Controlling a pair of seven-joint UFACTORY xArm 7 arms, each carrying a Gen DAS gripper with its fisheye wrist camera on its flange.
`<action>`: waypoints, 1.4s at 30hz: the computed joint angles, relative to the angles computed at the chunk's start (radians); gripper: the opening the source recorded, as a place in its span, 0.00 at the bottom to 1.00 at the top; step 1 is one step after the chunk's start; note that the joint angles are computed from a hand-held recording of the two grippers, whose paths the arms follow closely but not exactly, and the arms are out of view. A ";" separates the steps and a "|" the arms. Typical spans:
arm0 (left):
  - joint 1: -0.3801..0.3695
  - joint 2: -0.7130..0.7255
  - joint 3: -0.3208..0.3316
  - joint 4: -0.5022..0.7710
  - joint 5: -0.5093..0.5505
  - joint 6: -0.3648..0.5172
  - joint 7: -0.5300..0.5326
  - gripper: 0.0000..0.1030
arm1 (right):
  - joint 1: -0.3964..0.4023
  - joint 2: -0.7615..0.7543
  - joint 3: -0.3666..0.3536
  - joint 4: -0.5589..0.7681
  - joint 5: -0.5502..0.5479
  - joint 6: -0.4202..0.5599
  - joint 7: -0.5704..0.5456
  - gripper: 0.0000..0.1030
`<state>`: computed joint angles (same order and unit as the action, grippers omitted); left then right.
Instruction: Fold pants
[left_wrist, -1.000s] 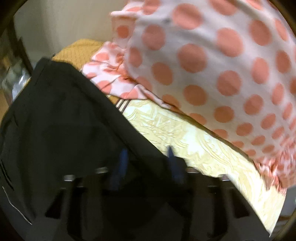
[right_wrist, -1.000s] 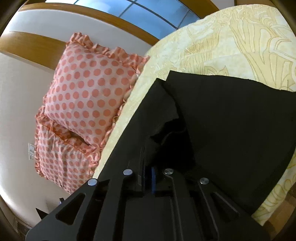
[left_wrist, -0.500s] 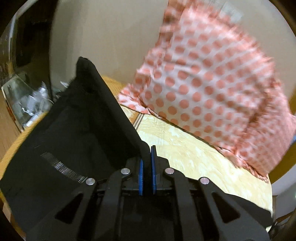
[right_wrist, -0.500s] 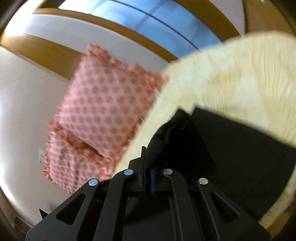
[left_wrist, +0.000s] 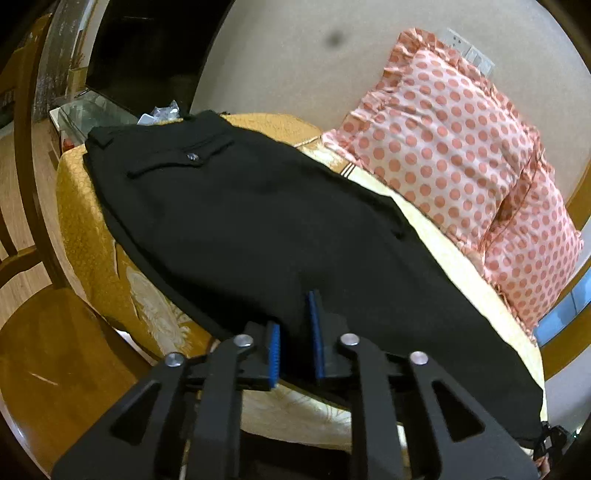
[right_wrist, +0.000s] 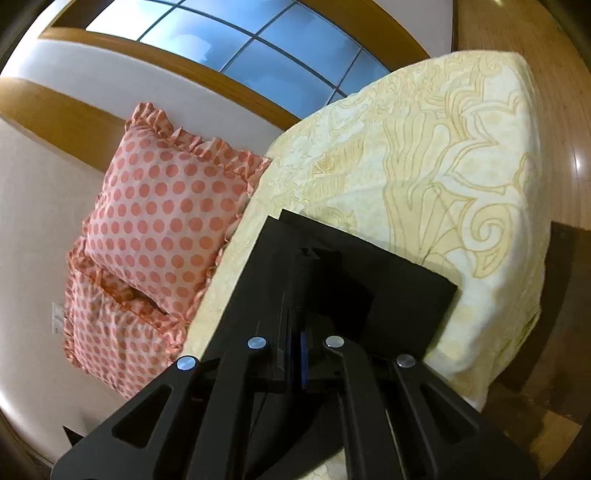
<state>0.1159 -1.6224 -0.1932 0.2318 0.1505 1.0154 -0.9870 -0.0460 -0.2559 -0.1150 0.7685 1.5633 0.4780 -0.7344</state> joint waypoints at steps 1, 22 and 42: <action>0.008 -0.005 0.001 0.004 0.009 0.015 0.004 0.38 | -0.002 -0.002 -0.007 -0.002 -0.004 0.020 0.011 0.07; 0.116 -0.023 0.143 -0.026 -0.014 -0.005 0.106 0.21 | 0.020 -0.074 0.003 -0.078 0.004 -0.143 -0.094 0.03; 0.254 -0.183 0.126 -0.013 0.070 0.014 0.185 0.68 | 0.146 -0.063 -0.009 -0.064 -0.051 -0.467 -0.251 0.74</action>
